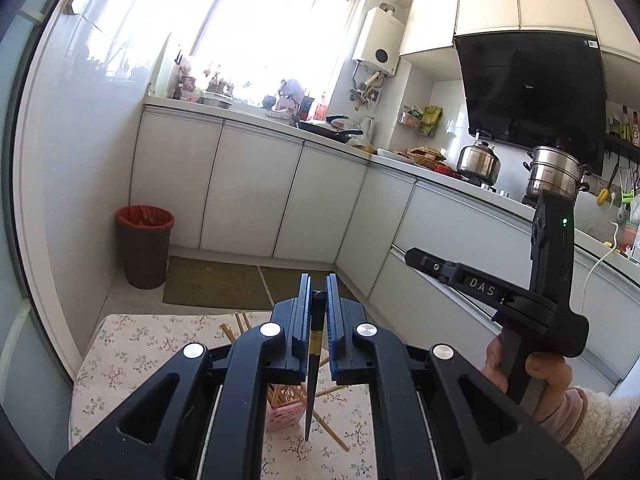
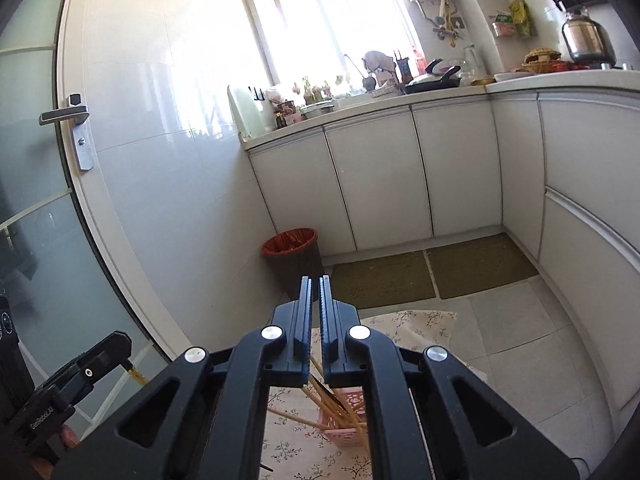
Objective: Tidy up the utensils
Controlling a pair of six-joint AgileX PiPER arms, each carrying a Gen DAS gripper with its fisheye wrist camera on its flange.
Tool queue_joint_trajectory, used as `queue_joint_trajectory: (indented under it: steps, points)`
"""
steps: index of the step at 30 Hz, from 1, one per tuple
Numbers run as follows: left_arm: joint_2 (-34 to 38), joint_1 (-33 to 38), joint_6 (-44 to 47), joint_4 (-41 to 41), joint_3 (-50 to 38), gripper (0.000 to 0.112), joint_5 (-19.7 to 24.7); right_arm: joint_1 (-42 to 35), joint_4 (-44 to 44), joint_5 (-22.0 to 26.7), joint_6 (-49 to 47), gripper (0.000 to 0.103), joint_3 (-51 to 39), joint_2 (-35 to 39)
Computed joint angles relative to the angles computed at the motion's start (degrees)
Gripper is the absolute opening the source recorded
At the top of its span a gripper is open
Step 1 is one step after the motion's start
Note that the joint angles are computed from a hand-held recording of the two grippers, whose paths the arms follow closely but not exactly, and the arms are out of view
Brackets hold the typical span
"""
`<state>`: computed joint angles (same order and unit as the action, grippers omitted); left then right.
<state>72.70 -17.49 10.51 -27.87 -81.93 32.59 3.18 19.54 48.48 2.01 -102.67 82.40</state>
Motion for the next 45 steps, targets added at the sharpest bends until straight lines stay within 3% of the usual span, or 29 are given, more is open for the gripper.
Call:
queue_joint_trajectory:
  steps: [6,8,10,12,15,19,24,26,27,28,29,34,38,42,45]
  points:
    - [-0.2,3.1,4.8,-7.0,1.1,0.007,-0.9,-0.2,5.4,-3.8,-7.7,0.006,13.7,-8.4]
    - [-0.9,4.3,5.9,-9.2,2.2,0.007,-1.4,1.5,1.7,-6.5,-8.1,0.019,21.0,-12.3]
    - [-1.6,5.9,8.3,-12.3,3.4,0.007,-1.3,4.9,-6.5,-9.7,-3.8,0.06,29.4,-16.3]
    - [-2.4,6.6,9.1,-13.3,4.6,0.007,-1.7,8.5,-14.5,-10.5,0.8,0.065,36.3,-18.0]
    - [-3.7,8.4,11.4,-16.1,6.9,0.007,-1.9,15.9,-26.9,-9.5,8.9,0.065,42.2,-15.2]
    - [-4.3,11.3,14.5,-20.1,8.7,0.008,-0.3,25.1,-43.4,-8.6,19.4,0.065,42.3,-5.9]
    - [-4.9,15.1,18.5,-24.8,9.6,0.008,2.3,25.9,-40.9,-2.8,16.6,0.065,32.8,6.0]
    - [-5.1,16.6,19.9,-26.6,9.8,0.009,3.4,24.0,-35.3,-0.8,12.3,0.065,28.9,9.6]
    - [-5.3,17.3,20.5,-27.2,10.0,0.009,3.8,23.1,-32.4,-0.8,10.4,0.052,28.0,10.3]
    - [-5.4,17.8,20.9,-27.6,10.1,0.009,4.0,22.6,-31.3,-0.4,10.0,0.021,27.2,10.7]
    - [-5.7,18.3,21.3,-28.1,10.3,0.009,4.2,22.2,-30.8,-1.5,10.4,0.007,27.9,9.6]
    - [-6.8,19.3,21.4,-28.9,10.3,0.009,4.8,21.5,-31.3,-8.9,14.9,0.008,37.4,-4.2]
    - [-7.5,17.8,20.5,-27.7,10.3,0.009,3.9,19.4,-28.4,-10.9,14.5,0.008,39.5,-14.8]
    - [-8.2,16.3,19.9,-27.3,10.6,0.009,2.4,16.9,-28.2,-14.3,18.3,0.008,34.5,-17.9]
    - [-8.6,15.2,19.6,-26.9,10.8,0.009,1.7,16.8,-35.2,-18.8,27.5,0.008,29.0,-14.3]
